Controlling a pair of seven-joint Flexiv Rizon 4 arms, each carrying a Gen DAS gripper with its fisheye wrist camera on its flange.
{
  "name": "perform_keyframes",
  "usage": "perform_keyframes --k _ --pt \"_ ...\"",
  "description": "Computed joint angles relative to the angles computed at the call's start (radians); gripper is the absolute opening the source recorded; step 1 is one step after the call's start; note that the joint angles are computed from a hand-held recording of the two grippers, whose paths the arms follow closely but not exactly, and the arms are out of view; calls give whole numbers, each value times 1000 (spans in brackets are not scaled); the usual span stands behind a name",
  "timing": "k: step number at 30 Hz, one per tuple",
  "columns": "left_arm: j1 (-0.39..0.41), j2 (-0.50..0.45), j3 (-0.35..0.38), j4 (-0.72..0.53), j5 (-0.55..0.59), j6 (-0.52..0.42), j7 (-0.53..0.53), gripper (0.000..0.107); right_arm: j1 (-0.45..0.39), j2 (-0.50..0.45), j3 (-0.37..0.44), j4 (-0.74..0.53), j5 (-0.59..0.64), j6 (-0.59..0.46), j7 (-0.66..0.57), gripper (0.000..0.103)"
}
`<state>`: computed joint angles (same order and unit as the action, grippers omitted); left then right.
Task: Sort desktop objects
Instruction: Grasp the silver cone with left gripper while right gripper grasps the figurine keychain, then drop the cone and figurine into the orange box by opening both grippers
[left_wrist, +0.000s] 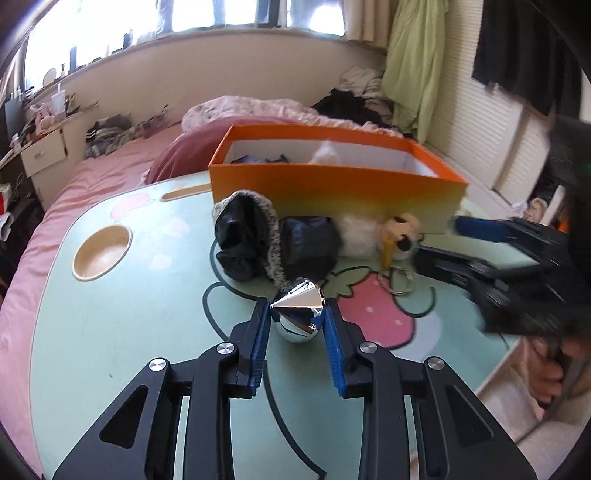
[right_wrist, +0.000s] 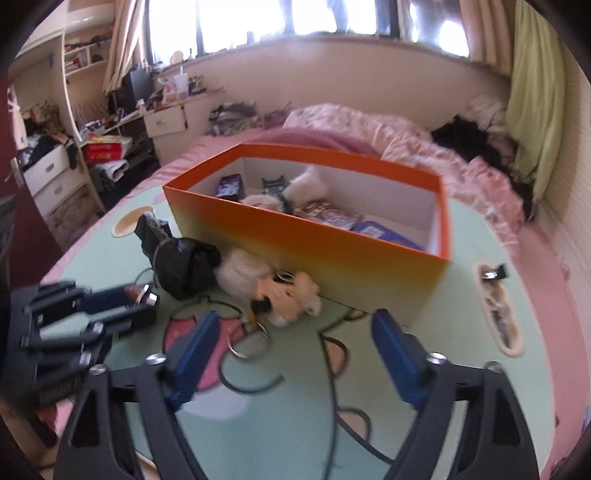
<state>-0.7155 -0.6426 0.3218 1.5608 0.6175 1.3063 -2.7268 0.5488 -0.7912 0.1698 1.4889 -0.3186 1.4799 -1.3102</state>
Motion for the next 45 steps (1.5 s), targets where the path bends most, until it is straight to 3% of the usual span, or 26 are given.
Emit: perform_keyframes --k 4,5,7,15,21,24,26,27,28,30,31,33,34,40,45 --pt "-21 20 20 14 30 32 -27 30 -84 -69 152 -134 62 -158 -73 45" --pt "-22 24 21 16 34 38 -28 30 -121 -94 220 -175 114 -191 -135 45" --pt "-28 30 27 15 42 38 -32 30 -153 -110 276 -193 149 -201 -181 44" --pt "-26 43 24 -13 68 42 -31 30 -263 -42 392 -76 316 -6 -353 44" --pt "65 8 -29 -140 -1 43 85 30 -185 -43 292 -176 290 86 -278 44" --pt "128 -43 -64 -227 -88 39 158 30 -116 -81 180 -257 238 77 -170 45" --pt "171 -95 -87 -284 -166 3 200 53 -114 -133 185 -345 203 -28 -145 47" --pt "179 -114 -94 -305 -208 -57 221 75 -97 -148 153 -374 201 -83 -108 53" --pt "184 -133 -94 -328 -247 -130 225 76 -87 -157 133 -385 206 -111 -84 58" --pt "195 -150 -98 -317 -282 -135 225 76 -97 -159 148 -357 242 -59 -139 60" --pt "169 -153 -62 -318 -231 -111 208 76 -85 -148 123 -322 236 -14 -140 64" --pt "153 -146 -58 -312 -213 -138 244 76 -42 -126 33 -267 186 42 -78 69" --pt "139 -145 -50 -318 -199 -166 258 77 -41 -126 31 -262 171 46 -71 74" --pt "116 -110 -31 -247 -157 -101 171 77 -26 -165 9 -297 100 55 -37 75" --pt "98 -92 -13 -227 -129 -101 129 77 -55 -158 57 -275 70 61 -55 74"
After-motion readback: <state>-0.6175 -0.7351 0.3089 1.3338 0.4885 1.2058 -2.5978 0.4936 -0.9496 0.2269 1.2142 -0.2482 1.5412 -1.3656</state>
